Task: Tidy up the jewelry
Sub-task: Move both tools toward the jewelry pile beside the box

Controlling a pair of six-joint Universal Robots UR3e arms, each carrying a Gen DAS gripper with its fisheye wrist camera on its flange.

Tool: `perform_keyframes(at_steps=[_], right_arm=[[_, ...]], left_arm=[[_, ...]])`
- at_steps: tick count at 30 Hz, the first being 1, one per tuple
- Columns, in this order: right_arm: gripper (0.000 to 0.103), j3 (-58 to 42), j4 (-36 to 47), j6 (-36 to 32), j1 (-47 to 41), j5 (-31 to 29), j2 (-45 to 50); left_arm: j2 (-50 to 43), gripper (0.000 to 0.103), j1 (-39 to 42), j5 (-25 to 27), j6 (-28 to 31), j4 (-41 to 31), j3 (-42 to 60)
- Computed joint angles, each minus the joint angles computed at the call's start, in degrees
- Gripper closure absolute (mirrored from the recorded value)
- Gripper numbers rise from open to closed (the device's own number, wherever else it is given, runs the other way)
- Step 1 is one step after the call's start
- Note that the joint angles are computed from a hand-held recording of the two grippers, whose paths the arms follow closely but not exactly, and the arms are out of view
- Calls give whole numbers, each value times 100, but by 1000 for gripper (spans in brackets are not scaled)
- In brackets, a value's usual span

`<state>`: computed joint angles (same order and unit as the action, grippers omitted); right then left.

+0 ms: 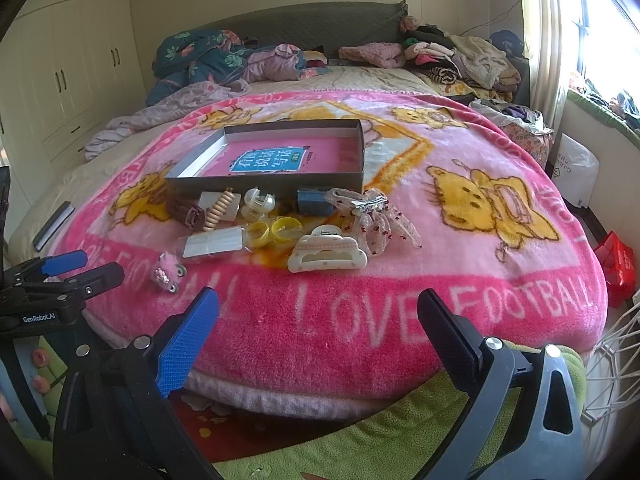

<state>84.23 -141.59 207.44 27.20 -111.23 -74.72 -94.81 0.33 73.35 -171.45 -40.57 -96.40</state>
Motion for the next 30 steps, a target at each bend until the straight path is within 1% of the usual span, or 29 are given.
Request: perform_keyframes(at_steps=[3,4,7,8,11,27,28,30], right_arm=[[4,94,-65,-30,-34,28,-50],[4,120,-72,-34,-42,31,-67],[4,193,-115,-56,-73,48,-110],[4,4,-3,16,9,-12,-17],[4,-29,13,20,10,-16,-3],[4,22,0,27,18,-24,-54],[4,24,-3,25,17,-17,-58],[4,57,-31,13,2,-7,-67]], left_arm=[[-27,9,50,-30,53,-35,55],[12,9,-86,65,-79,79,-67],[20,9,-94,73,-99,99,-82],[18,9,-91,74,-97,87,-70],[24,9,-100,87,-98,107,-81],[51,9,-10,34,-15,-41,23],[47,9,-86,87,-72,84,-78],[44,9,-87,97,-73,78,-68]])
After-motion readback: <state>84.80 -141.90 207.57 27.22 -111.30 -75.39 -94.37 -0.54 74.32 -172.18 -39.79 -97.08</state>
